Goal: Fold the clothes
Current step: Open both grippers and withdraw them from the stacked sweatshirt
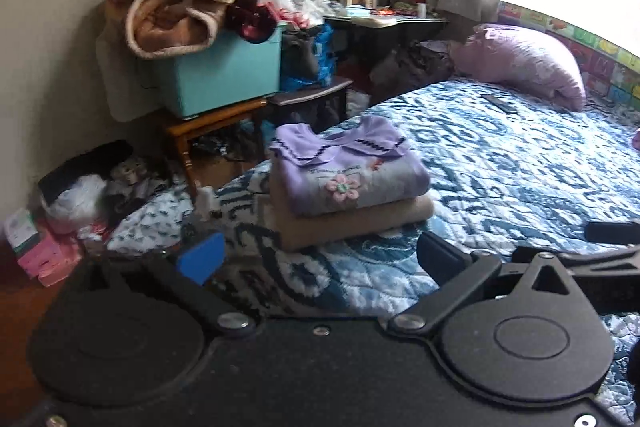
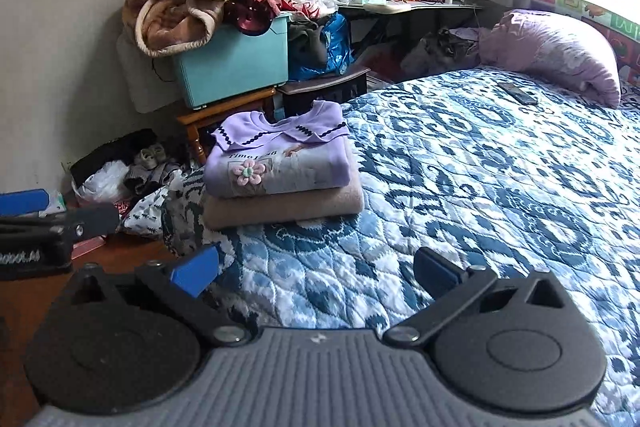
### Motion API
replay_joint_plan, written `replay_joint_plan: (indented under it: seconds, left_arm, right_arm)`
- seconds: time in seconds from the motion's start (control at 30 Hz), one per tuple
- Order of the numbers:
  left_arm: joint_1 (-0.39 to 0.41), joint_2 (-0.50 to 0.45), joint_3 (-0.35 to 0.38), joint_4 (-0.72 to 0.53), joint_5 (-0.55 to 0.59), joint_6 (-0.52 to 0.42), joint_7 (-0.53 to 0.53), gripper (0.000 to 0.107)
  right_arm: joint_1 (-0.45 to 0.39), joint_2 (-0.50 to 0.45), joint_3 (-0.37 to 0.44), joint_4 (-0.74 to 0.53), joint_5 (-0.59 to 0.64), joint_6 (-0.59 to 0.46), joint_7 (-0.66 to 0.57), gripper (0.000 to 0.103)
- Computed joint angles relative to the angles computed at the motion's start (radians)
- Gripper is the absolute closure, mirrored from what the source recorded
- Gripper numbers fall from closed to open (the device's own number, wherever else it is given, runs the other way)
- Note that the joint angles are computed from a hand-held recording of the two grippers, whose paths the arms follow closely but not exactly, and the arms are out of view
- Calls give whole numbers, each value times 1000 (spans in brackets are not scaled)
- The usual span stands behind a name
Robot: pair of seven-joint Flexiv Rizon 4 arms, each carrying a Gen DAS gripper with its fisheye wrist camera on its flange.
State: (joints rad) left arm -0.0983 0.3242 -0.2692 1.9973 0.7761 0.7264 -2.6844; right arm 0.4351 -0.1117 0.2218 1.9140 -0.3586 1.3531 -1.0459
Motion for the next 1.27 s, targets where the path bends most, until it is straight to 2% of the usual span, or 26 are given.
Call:
replay_joint_plan:
  seconds: [0.2, 0.33, 0.6, 0.97, 1.27]
  left_arm:
    - [-21, 2, -27, -17, -7, -80, 22, 4]
    - [-31, -8, -29, -26, -10, -124, 28, 4]
    - [-34, 2, -19, -19, -3, -134, 10, 4]
    - [-30, 20, 5, 9, -36, -59, 28, 4]
    - [-4, 34, -28, 11, 3, -76, -14, 4]
  right_arm:
    - [4, 37, 26, 11, 51, -61, -36, 0]
    - [16, 35, 21, 10, 19, -74, 2, 0]
    - [27, 19, 22, -16, 19, -96, 28, 0]
    - [29, 11, 16, -22, 4, -112, 63, 0]
    - [30, 15, 25, -26, 31, -113, 34, 0]
